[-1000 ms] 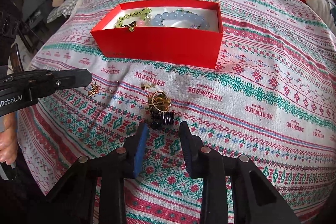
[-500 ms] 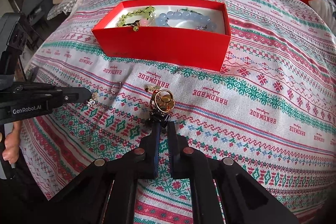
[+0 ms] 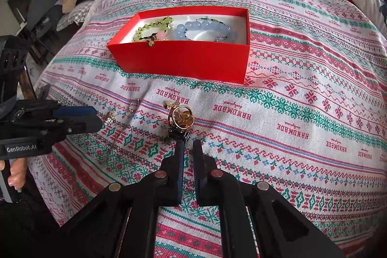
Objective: Organize jewelry
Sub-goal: 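Open the left tool over the gold earrings while the right tool holds the gold ring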
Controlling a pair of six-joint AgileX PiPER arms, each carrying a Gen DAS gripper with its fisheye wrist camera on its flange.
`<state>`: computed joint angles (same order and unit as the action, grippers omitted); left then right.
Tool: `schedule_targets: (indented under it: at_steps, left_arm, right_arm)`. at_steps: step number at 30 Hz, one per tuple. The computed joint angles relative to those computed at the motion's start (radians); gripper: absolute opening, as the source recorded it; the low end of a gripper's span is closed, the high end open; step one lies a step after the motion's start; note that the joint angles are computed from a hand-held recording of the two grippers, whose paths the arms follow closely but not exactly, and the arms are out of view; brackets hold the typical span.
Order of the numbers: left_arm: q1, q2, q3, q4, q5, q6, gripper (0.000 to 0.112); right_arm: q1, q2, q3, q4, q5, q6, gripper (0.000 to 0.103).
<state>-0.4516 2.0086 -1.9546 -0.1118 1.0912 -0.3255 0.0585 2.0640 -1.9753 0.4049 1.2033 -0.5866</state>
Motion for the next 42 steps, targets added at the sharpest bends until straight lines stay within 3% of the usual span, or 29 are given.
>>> schedule_targets:
  at_steps: [3,4,5,15,18,23,28,34,42]
  left_arm:
    - [-0.04,0.047,-0.071,0.132,0.07,-0.045,0.028]
    - [-0.039,0.046,-0.071,0.151,0.078,-0.059,0.018]
    - [-0.027,0.032,-0.052,0.145,0.075,-0.06,0.016]
    - [0.079,-0.069,0.085,0.208,0.084,-0.196,0.016]
    - [0.103,-0.116,0.149,0.126,0.023,-0.14,0.016]
    - [0.065,-0.078,0.114,0.063,-0.003,-0.037,0.029]
    - [0.012,-0.014,0.027,0.13,0.026,-0.028,0.031]
    - [0.005,0.001,-0.003,0.319,0.099,-0.181,0.031]
    - [0.079,-0.068,0.099,0.153,0.009,-0.085,0.031]
  right_arm:
    - [-0.001,0.005,-0.003,-0.007,0.003,0.002,0.007]
    - [-0.002,0.004,-0.003,-0.007,0.003,0.003,0.007]
    - [-0.003,0.001,0.0,-0.005,0.0,0.001,0.007]
    - [-0.012,0.008,-0.018,-0.007,0.005,0.001,0.007]
    - [-0.013,0.01,-0.02,0.006,0.008,-0.001,0.008]
    - [-0.007,0.014,-0.016,0.006,0.01,-0.006,0.008]
    - [0.005,0.02,-0.012,-0.009,0.008,-0.001,0.008]
    - [0.005,0.025,-0.019,-0.011,0.009,0.0,0.008]
    - [-0.01,0.026,-0.021,0.019,0.011,-0.016,0.008]
